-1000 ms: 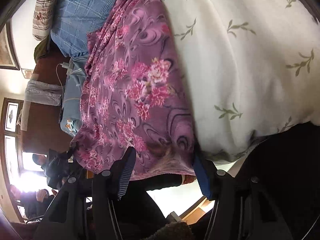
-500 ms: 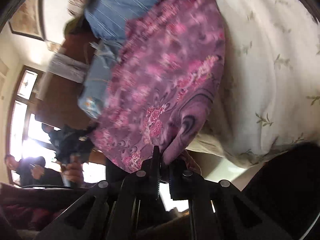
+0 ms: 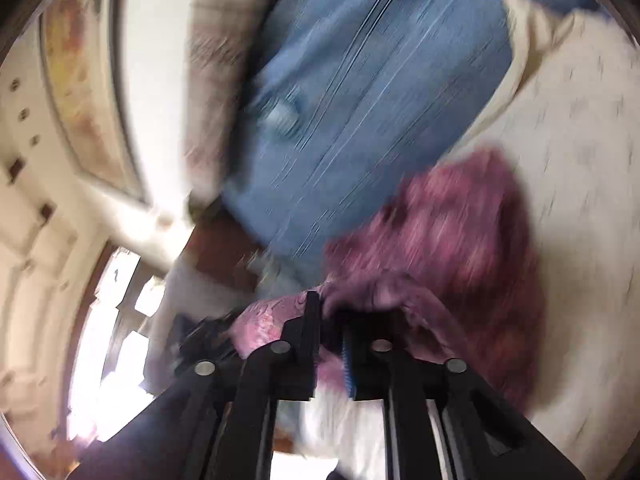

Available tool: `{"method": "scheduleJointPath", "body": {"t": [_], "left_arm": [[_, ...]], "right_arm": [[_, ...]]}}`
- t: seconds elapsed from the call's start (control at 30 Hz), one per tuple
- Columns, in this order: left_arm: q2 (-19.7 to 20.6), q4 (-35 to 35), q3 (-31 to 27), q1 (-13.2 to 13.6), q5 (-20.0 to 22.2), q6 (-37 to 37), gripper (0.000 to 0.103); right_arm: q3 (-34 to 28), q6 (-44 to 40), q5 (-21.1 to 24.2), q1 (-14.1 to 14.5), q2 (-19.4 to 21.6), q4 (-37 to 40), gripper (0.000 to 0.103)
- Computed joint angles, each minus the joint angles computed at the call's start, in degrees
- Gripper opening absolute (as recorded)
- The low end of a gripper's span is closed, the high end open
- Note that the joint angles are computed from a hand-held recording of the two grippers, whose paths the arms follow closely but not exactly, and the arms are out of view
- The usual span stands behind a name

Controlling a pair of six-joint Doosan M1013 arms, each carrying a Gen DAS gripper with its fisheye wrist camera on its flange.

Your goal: Fold small clothes

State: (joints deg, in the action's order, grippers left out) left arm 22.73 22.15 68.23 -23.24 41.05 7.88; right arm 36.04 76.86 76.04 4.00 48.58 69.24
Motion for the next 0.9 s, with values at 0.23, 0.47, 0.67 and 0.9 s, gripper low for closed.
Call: {"method": "scheduleJointPath", "body": {"t": [0.23, 0.47, 0.67, 0.9], "left_arm": [[-1.0, -13.2, 4.3, 4.7, -7.3, 1.8, 0.048], [-6.7, -21.9, 20.3, 0.1, -20.9, 6.2, 0.063], [-4.8, -4.2, 17.9, -3.7, -8.8, -4.8, 0.063], [2.2, 9.2, 5.6, -4.9, 12.3, 5.3, 0.039]], "right_arm": [[-1.2, 1.7, -2.2, 0.7, -0.1, -11.5, 0.033], [14.4, -5.7, 0.3, -0.9, -7.2, -13.3, 0.039], [18.0, -4.6, -1.6, -0.7, -8.4, -17.9, 0.040], [18.6, -4.5, -2.9, -0.2, -8.4, -19.0, 0.053]]}}
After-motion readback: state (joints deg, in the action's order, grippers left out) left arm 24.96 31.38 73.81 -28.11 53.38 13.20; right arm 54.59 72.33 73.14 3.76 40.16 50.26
